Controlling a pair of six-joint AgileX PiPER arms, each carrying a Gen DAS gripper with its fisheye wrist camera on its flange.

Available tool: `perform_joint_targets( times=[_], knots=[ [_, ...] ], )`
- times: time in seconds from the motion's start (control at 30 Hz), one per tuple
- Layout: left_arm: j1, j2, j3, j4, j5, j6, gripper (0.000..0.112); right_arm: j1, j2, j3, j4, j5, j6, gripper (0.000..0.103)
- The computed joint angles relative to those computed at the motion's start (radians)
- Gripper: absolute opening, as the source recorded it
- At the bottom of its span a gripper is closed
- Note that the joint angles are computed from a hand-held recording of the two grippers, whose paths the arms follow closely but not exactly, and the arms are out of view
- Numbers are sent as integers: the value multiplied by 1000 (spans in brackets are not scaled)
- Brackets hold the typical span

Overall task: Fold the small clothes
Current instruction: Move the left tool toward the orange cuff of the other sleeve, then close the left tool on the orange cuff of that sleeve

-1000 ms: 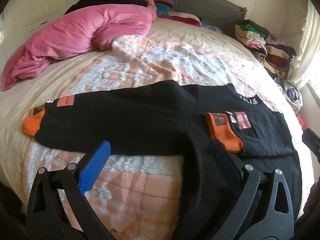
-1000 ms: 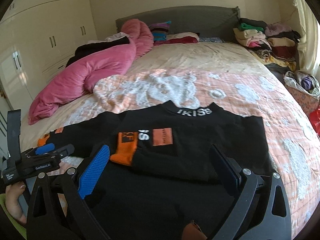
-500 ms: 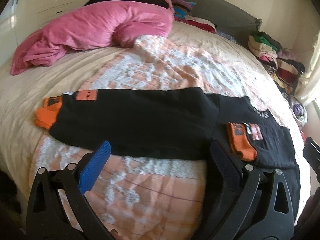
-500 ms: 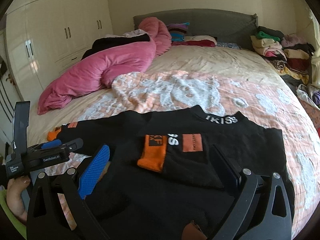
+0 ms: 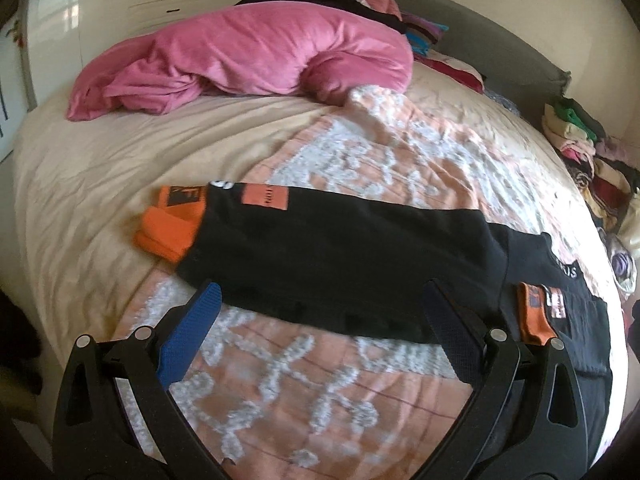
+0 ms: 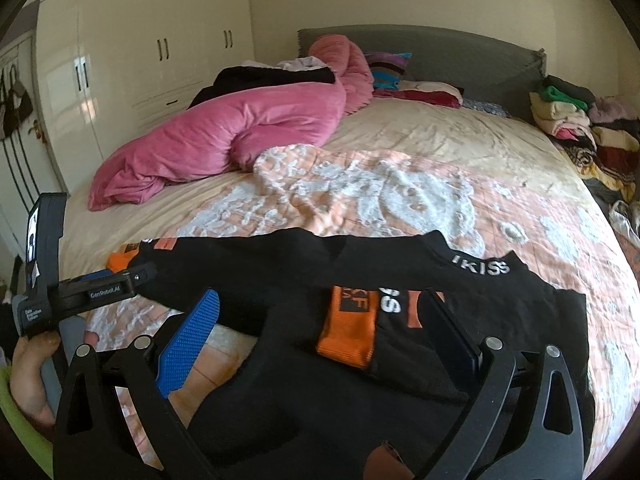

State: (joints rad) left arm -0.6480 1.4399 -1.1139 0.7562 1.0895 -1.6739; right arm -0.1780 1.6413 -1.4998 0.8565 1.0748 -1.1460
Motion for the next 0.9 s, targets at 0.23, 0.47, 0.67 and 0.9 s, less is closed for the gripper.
perform_joint_targets(
  times=[0.23,0.47,0.67,0.9],
  knots=[
    [70,-53,90,-14,-41,-26,94,55,-35,56,-5,-16,-36,99],
    [145,-105,190,-19,-109,-79,94,93,-65,106,16,8,-101,99],
    [221,-131,267,-9,-198,-123,94,115,-90,148,29,29,-141,99],
    [315,-163,353,73,-315,-243,92,106,-84,160,23,35,-119,99]
  ],
)
